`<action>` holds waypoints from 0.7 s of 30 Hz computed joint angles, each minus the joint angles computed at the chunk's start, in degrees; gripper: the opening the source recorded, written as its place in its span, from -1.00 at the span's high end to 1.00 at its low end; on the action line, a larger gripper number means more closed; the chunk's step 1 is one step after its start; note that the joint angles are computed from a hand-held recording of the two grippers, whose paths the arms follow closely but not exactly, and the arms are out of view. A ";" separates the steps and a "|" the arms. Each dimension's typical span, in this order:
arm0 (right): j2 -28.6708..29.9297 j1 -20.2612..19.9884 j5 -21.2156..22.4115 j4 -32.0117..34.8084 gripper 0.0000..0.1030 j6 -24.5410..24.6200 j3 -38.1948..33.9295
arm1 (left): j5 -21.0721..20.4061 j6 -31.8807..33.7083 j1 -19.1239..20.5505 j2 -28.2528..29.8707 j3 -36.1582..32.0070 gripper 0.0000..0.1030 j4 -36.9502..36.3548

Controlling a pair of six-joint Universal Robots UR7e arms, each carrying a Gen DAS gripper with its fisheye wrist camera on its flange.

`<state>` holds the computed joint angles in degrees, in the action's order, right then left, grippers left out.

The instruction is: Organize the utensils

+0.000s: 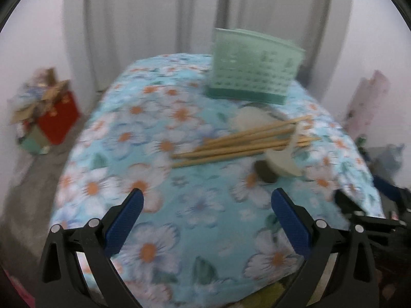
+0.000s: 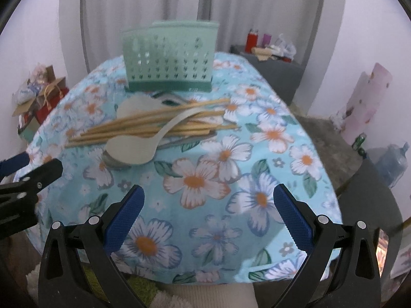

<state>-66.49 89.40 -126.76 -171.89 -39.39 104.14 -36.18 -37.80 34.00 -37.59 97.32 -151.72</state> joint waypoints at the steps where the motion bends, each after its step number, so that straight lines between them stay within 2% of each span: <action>1: 0.53 -0.14 -0.16 0.94 -0.87 0.04 -0.55 | -2.14 2.09 0.59 0.19 0.23 -0.89 -3.29; 3: 1.31 -0.41 0.12 2.68 -0.87 -0.11 -1.54 | -5.89 3.93 1.82 0.46 0.60 -0.89 -7.95; 6: 2.45 -0.80 0.48 3.62 -0.87 -1.14 -2.39 | -8.92 4.39 3.34 1.12 0.01 -0.89 -10.52; 11: 4.01 -1.86 0.27 8.15 -0.87 -2.53 -3.37 | -10.67 5.51 4.29 1.90 -0.30 -0.89 -13.54; 15: 3.12 -2.96 3.54 10.03 -0.87 -0.89 -3.41 | -13.10 8.36 4.62 2.18 0.16 -0.89 -17.96; 17: 2.75 -3.37 4.76 10.47 -0.87 -0.32 -3.29 | -14.01 9.05 4.84 2.32 0.06 -0.74 -19.05; 21: 2.85 -3.54 5.73 8.91 -0.87 -1.32 -2.76 | -18.57 11.03 5.87 2.55 -1.07 -0.19 -19.66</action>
